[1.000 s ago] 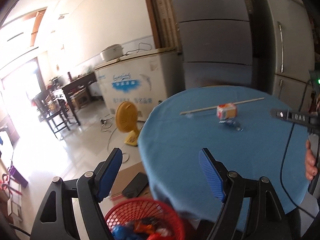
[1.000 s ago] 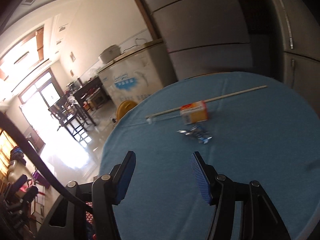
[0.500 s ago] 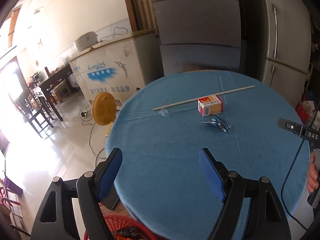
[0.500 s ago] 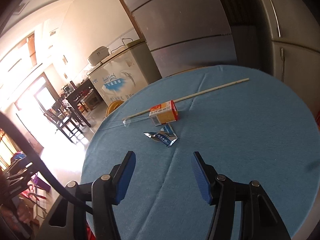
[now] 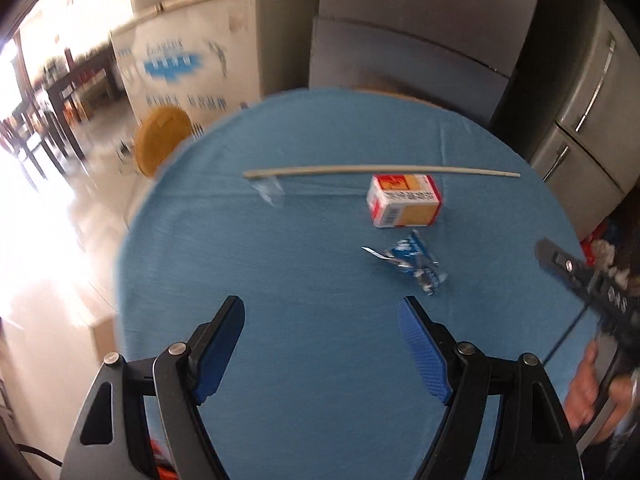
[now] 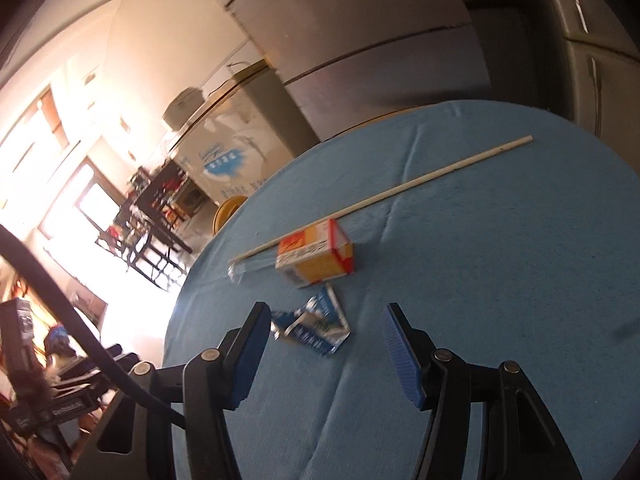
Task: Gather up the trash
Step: 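Grasp the blue foil sachet with the left tool while the right tool approaches the box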
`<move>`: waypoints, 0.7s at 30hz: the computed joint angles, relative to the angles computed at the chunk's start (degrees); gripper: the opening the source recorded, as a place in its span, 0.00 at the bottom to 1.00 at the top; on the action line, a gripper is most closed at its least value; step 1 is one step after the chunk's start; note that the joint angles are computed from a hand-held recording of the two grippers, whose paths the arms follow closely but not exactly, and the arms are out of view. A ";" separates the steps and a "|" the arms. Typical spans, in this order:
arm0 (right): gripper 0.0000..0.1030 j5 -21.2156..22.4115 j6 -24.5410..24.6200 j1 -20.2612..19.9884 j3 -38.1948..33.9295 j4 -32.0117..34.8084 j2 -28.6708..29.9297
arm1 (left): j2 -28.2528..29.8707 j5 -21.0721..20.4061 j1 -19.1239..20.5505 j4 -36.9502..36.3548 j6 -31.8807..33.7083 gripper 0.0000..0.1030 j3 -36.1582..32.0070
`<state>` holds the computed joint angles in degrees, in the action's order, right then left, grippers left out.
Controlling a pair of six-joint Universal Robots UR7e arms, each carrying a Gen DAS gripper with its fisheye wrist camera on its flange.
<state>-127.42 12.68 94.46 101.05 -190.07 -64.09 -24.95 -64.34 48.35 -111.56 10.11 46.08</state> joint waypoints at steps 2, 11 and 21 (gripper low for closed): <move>0.60 1.02 1.11 -0.82 1.70 -1.49 -0.93 | 2.63 -1.03 -0.22 3.04 -2.12 0.77 -2.63; 0.60 0.72 4.32 -3.13 11.61 -5.98 -6.67 | 17.08 -6.24 -0.69 13.81 -10.18 0.77 -19.84; 0.60 7.31 2.12 -7.11 8.27 -1.61 -7.42 | 20.51 -11.28 1.03 14.83 -12.24 0.31 -24.60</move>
<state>-120.11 14.80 87.35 109.32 -191.68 -71.51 -4.44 -75.62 49.37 -96.72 -2.13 21.48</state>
